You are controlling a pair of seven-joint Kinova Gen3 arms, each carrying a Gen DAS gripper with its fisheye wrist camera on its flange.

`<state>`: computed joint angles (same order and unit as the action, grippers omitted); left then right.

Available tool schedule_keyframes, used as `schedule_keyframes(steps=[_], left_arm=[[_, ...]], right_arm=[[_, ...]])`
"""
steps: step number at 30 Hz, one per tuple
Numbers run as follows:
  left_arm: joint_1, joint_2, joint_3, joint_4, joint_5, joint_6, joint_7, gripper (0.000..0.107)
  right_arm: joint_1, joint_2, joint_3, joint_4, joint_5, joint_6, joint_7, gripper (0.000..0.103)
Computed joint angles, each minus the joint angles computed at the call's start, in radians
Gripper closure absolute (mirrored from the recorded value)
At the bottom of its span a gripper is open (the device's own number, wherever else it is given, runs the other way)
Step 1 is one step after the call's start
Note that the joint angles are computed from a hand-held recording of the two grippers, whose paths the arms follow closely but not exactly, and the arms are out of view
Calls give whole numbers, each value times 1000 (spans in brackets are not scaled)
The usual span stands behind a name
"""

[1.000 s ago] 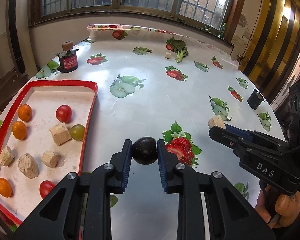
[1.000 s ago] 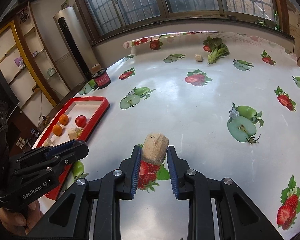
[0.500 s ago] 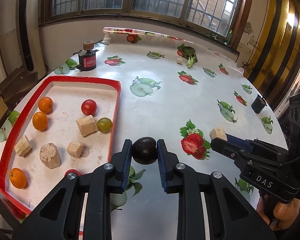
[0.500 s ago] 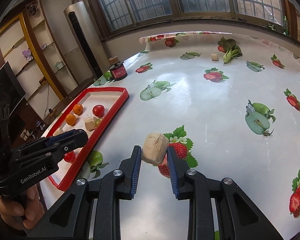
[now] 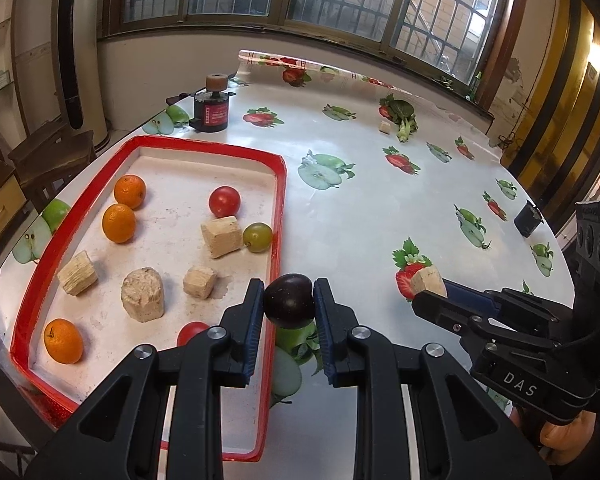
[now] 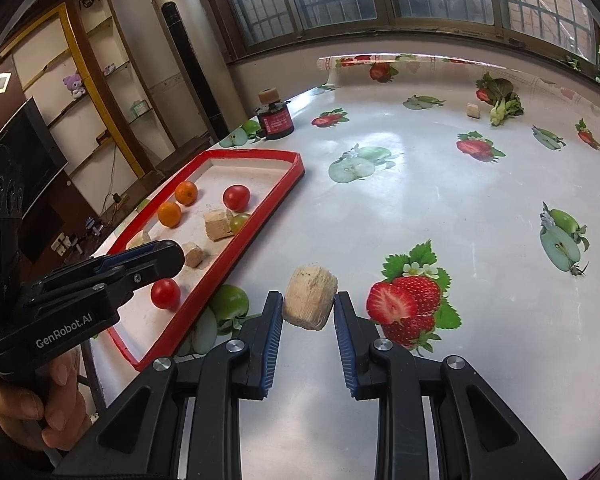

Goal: Organize fruits
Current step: 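Carry the dark plum and beige block over the red tray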

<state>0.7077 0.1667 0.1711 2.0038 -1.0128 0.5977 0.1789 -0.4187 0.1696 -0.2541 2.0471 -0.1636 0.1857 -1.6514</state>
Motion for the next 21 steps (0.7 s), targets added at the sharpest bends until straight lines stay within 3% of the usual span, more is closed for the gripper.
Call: schedule_keyframes(steps=[21], left_arm=[[-104, -97, 27, 165, -15, -23, 114, 85]], right_arm=[[-92, 84, 4, -101, 63, 34, -35, 76]])
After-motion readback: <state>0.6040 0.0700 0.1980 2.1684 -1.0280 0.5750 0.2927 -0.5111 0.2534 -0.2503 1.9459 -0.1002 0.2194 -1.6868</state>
